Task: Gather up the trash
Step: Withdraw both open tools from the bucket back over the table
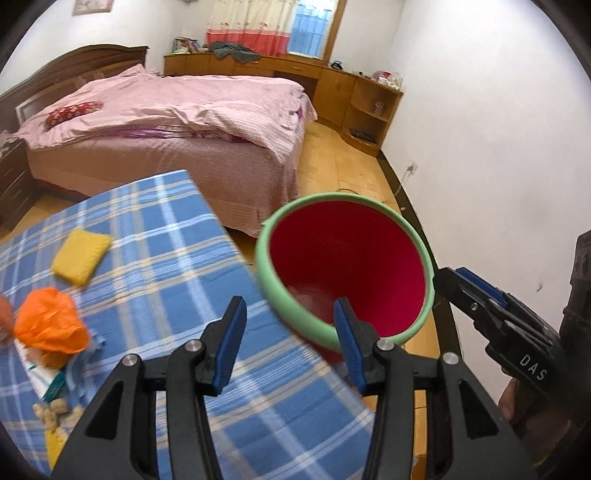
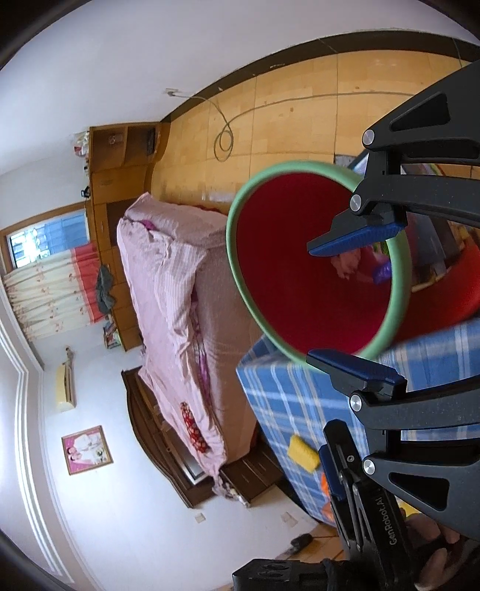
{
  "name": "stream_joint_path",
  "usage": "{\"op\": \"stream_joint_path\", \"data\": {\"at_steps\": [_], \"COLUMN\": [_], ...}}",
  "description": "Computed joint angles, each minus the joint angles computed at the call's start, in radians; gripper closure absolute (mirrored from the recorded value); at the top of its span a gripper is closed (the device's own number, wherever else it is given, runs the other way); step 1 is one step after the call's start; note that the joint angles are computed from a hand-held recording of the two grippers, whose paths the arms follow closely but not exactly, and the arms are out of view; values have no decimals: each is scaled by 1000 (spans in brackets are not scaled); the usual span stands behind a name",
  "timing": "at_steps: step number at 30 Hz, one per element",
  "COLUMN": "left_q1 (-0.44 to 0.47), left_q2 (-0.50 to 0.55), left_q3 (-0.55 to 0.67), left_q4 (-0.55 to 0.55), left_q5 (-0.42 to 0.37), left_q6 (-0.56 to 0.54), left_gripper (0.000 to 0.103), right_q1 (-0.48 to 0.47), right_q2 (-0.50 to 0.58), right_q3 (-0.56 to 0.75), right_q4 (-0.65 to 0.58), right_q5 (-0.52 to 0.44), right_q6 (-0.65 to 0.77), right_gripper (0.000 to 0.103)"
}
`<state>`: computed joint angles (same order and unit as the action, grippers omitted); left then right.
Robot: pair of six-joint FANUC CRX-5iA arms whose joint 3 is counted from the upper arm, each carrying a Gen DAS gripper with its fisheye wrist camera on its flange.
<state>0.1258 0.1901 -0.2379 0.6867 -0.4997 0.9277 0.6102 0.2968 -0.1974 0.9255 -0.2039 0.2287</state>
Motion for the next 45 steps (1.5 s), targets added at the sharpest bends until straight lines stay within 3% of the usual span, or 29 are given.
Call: {"op": "stream_joint_path", "data": {"at_steps": [17, 30, 45], "left_q1": [173, 297, 399], "left_q2": [-221, -364, -400], "left_q3": [-214, -365, -464], "left_q4": [30, 35, 58], "left_q5": [28, 30, 9], "left_q6": [-7, -23, -49], "left_gripper": [54, 54, 54], "right_q1": [160, 238, 284], "right_q2": [8, 5, 16], "right_q3": [100, 107, 119], "right_q4": [-308, -390, -471], "right_q5": [-81, -102, -148], "right_q6": [294, 366, 434], "right_gripper": [49, 49, 49]}}
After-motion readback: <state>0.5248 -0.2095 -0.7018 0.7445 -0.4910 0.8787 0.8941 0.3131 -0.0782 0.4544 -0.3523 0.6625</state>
